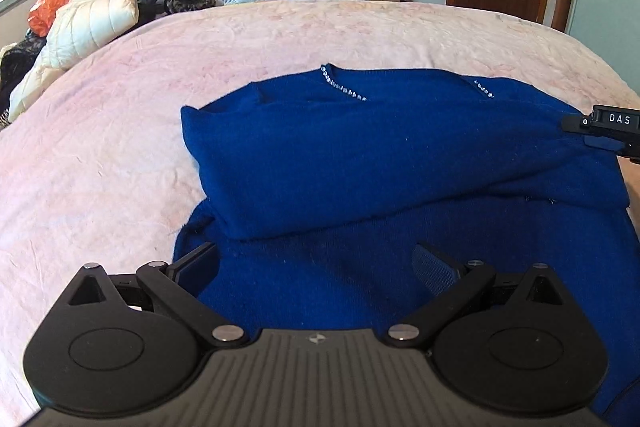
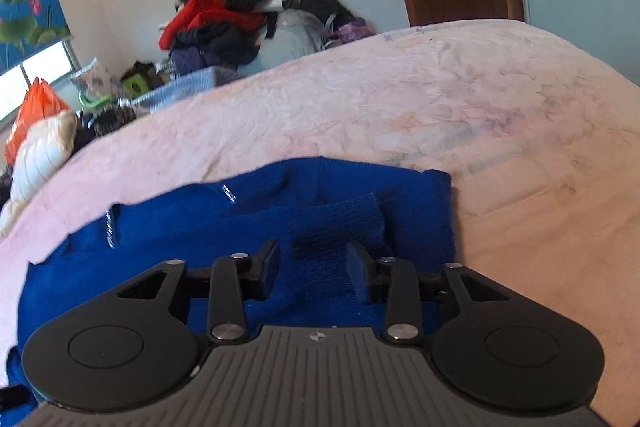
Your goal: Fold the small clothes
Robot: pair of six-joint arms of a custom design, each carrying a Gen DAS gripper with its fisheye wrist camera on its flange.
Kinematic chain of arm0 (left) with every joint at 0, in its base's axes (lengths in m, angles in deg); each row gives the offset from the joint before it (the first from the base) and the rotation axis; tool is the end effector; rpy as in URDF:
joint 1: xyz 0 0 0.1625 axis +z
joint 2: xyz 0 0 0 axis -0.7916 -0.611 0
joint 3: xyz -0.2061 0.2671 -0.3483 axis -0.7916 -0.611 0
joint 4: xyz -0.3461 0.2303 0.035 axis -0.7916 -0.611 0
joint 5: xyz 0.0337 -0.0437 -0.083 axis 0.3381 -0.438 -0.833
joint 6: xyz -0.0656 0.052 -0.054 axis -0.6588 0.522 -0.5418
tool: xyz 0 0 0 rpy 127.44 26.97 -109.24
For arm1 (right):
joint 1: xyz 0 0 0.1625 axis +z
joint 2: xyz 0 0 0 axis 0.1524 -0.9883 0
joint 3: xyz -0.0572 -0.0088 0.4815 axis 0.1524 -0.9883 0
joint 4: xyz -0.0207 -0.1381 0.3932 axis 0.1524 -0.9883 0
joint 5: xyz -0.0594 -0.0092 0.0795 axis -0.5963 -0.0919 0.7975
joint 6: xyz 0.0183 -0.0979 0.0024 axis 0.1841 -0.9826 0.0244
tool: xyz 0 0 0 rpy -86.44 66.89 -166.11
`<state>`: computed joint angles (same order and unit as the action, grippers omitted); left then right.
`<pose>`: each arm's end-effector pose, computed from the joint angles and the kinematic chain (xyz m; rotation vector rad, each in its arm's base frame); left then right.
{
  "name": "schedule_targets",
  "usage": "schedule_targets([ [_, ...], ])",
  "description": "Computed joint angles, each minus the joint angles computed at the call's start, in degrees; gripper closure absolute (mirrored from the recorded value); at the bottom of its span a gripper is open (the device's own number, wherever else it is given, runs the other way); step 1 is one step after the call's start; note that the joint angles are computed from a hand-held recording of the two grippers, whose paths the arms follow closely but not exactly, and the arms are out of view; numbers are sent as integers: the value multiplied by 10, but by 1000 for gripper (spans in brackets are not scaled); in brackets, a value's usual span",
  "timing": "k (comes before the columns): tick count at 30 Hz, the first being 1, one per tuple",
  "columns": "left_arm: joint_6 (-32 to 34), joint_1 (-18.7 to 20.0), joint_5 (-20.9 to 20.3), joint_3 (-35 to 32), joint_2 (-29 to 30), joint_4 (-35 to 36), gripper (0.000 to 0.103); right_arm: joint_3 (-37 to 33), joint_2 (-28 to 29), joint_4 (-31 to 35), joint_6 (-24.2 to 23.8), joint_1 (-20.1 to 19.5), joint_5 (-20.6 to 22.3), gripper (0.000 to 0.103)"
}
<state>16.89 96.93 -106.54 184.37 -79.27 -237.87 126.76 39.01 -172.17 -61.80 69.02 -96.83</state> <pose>-0.1597 -0.4678 0.0092 0.3130 2.1610 -0.8817 0.0082 -0.5550 0.1439 0.3591 -2.3787 1.2326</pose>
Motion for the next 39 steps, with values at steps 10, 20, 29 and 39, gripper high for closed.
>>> schedule_targets([
  [10, -27, 1, -23, 26, 30, -37, 0, 114, 5, -109, 17, -22, 55, 25],
  [20, 5, -14, 10, 40, 83, -134, 0, 184, 90, -247, -74, -2, 3, 2],
  [29, 61, -24, 37, 40, 134, -243, 0, 151, 148, -323, -135, 27, -104, 0],
  [39, 101, -35, 59, 37, 173, -324, 0, 148, 155, -333, -151, 30, -116, 0],
])
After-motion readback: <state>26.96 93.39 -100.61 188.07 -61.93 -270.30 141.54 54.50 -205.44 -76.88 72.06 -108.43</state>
